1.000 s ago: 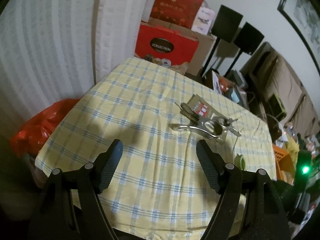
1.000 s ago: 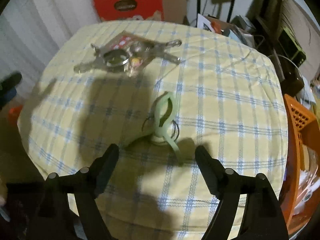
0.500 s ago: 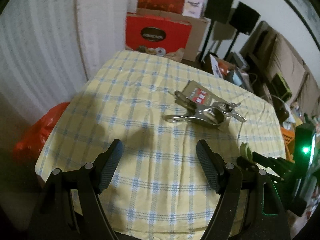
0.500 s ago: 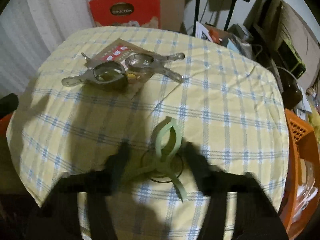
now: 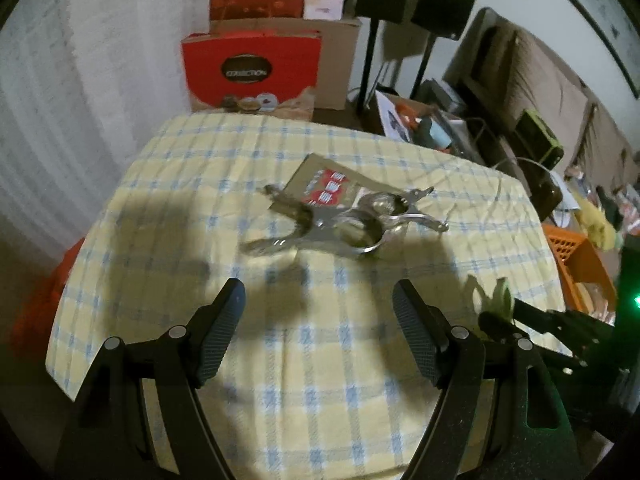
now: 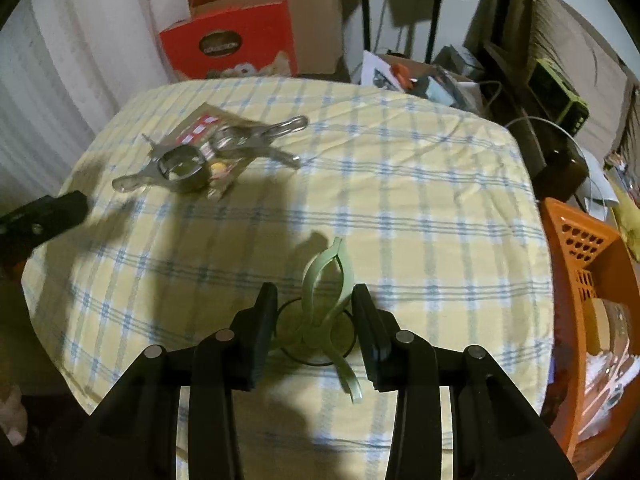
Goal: Organize objects
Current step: 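Grasp the large metal spring clip with the left gripper while the right holds the green clip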
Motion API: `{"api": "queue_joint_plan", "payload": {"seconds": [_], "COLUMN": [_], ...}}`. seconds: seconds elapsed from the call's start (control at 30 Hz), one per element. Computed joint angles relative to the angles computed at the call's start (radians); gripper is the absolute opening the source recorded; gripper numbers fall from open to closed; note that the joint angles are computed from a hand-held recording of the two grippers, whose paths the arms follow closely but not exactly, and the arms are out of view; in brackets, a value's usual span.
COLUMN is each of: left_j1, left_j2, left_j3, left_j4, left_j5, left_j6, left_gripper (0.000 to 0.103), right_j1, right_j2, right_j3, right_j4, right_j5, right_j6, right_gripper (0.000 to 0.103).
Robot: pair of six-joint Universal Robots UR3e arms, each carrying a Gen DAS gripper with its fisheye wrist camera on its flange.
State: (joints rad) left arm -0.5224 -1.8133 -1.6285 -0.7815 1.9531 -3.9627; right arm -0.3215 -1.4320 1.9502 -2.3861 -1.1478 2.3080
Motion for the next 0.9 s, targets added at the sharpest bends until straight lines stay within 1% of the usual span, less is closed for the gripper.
{"api": "queue_joint_plan", "payload": {"seconds": [0.03,0.07,0.1,0.13,0.27,0.37,0.47,0.57,0.7,0.9], "left_j1": [0.002,0.007,0.012,0.014,0.020,0.039,0.056,0.078,0.078,0.074], "left_j2": [-0.017,-0.037,-0.062,-0.086,-0.192,-0.251,-0.285,-0.316,-0.341,-0.360], "left_j3": [0.007,0.018,0.039,0.060,0.177,0.231,0.245,0.257,0.259,0.275], "left_j4": [0.026,0.043,0.048,0.054,0.006,-0.011,0.001,-0.005,0.014,0.004], "left_j5": [0.008,0.013,0.017,0.024,0.048,0.038,0.033,0.006,0.012,0.016], "left_j6": [0.009,0.015,0.022,0.033,0.075,0.087,0.087,0.092,0.103,0.111], "left_gripper": [0.078,0.091,0.094,0.095,0.095,0.095,0.095,0.095,0.096,0.096], "right_j1": [-0.009,-0.015,-0.022,-0.026,-0.034,-0.036,-0.036,-0.037,-0.049,-0.058], "right_j2": [-0.001,0.000,0.000,0.004,0.008,0.011,0.019,0.023,0.038,0.061], "right_j3": [-0.007,-0.016,-0.021,-0.029,-0.036,-0.035,-0.034,-0.034,-0.045,-0.071], "right_j4": [0.011,0.021,0.029,0.031,0.040,0.039,0.032,0.028,0.025,0.024], "right_j5": [0.005,0.011,0.016,0.020,0.026,0.028,0.028,0.031,0.036,0.037], "right_j6": [-0.004,-0.007,-0.010,-0.005,-0.008,-0.011,-0.014,-0.011,-0.012,0.000], "right_gripper": [0.038,0.038,0.039,0.039,0.039,0.039,0.039,0.039,0.039,0.039]}}
